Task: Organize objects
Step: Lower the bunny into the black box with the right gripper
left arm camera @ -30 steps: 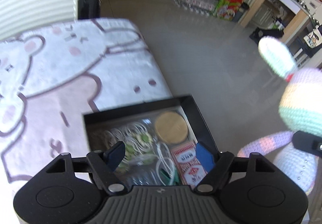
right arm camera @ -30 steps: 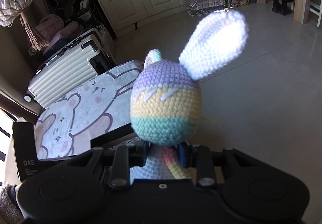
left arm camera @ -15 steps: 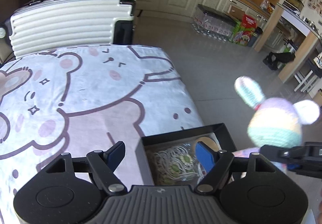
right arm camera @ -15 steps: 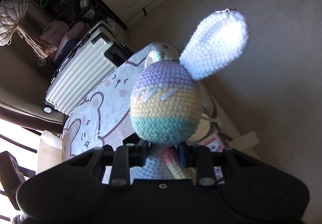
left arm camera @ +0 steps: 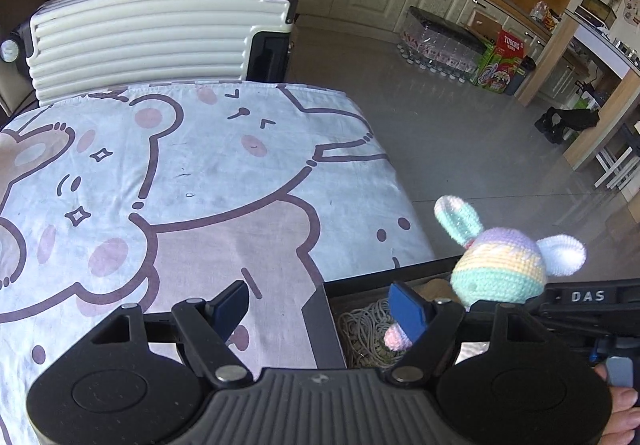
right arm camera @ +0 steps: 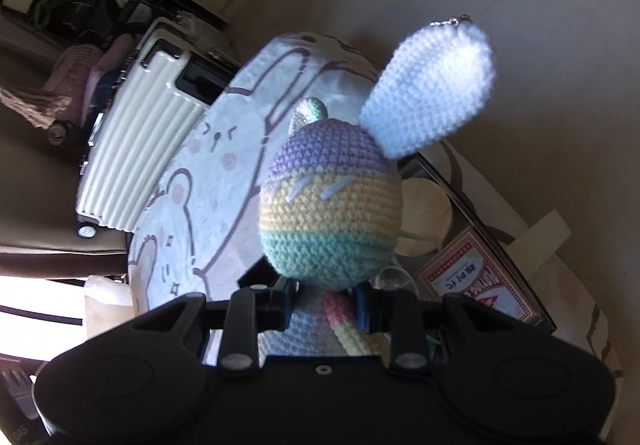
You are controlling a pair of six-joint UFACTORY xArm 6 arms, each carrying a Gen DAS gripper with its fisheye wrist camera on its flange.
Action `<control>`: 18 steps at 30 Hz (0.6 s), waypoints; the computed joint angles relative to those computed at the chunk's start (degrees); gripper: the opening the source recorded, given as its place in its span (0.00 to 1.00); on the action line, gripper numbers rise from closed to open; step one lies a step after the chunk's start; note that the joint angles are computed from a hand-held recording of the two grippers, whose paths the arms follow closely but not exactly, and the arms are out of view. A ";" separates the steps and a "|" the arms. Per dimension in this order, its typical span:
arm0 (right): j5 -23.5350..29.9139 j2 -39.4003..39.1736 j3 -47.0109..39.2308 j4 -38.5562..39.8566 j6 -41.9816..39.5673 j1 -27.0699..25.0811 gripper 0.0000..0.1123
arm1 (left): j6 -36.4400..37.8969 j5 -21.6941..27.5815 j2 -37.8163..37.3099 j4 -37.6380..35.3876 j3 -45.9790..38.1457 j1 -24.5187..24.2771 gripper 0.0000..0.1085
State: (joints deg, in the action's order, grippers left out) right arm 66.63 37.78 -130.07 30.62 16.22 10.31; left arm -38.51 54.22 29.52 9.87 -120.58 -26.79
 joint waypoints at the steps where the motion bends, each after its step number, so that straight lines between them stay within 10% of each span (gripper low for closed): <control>1: 0.65 0.68 -0.62 -0.21 0.61 -0.08 0.27 | 0.25 0.16 0.47 -0.15 -0.60 0.00 0.71; 12: -0.45 3.44 -0.91 -0.79 1.90 -0.11 0.28 | 2.83 1.27 3.85 -1.15 -4.67 -0.25 0.71; 18: 4.83 7.09 -7.96 -7.08 4.11 0.41 0.50 | 3.21 2.26 4.82 -1.26 -5.94 -0.24 0.71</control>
State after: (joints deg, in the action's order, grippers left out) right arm 71.46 44.87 -138.03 23.54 20.33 10.72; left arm -35.30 56.48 34.34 8.61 -126.53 -27.03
